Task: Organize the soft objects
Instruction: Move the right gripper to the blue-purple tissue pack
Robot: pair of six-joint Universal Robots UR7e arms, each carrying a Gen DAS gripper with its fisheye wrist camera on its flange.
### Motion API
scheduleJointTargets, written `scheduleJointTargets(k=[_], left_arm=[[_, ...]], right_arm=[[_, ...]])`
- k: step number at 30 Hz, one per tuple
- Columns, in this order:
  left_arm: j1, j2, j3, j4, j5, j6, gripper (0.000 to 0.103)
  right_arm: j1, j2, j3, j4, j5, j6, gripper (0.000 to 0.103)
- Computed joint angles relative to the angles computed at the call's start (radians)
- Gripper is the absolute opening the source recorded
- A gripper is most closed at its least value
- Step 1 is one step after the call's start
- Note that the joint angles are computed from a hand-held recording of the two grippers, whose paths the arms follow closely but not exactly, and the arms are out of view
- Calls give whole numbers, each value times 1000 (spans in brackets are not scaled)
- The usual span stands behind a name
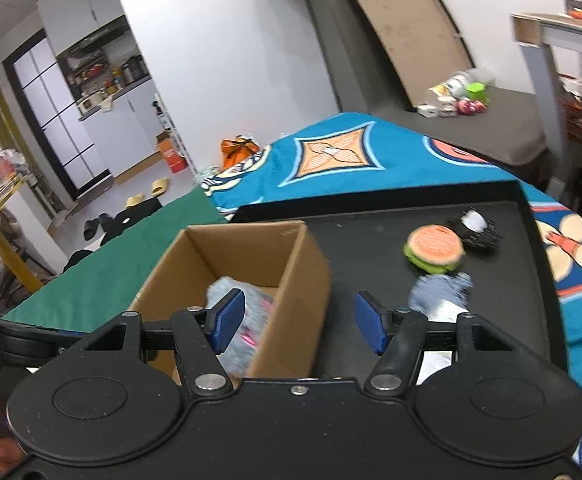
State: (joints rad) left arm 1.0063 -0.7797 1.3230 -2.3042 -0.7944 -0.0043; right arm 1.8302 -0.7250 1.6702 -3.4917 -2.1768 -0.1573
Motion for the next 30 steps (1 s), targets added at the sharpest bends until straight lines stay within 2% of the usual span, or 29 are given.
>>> scheduleJointTargets(k=[4, 9, 11, 14, 17, 20, 30], left_arm=[[-10, -11, 22, -6, 9, 8, 72], [-22, -21, 47, -15, 29, 19, 74], [-27, -25, 58, -22, 40, 25, 83], [-33, -31, 73, -33, 47, 39, 86], [-37, -32, 79, -18, 54, 37, 87], [-39, -31, 83, -9, 58, 26, 87], [-49, -12, 76, -9, 95, 15, 87]], right_arm=[[0, -14, 32, -18, -33, 12, 61], [-8, -38, 78, -33, -44, 38, 72], [-11, -46, 93, -33, -52, 45, 73], [-14, -53, 116, -43, -80, 45, 76], [-19, -53, 130, -60, -124, 30, 82], [-36, -75, 155, -41, -117, 66, 82], [-75, -89, 195, -55, -145, 57, 84]])
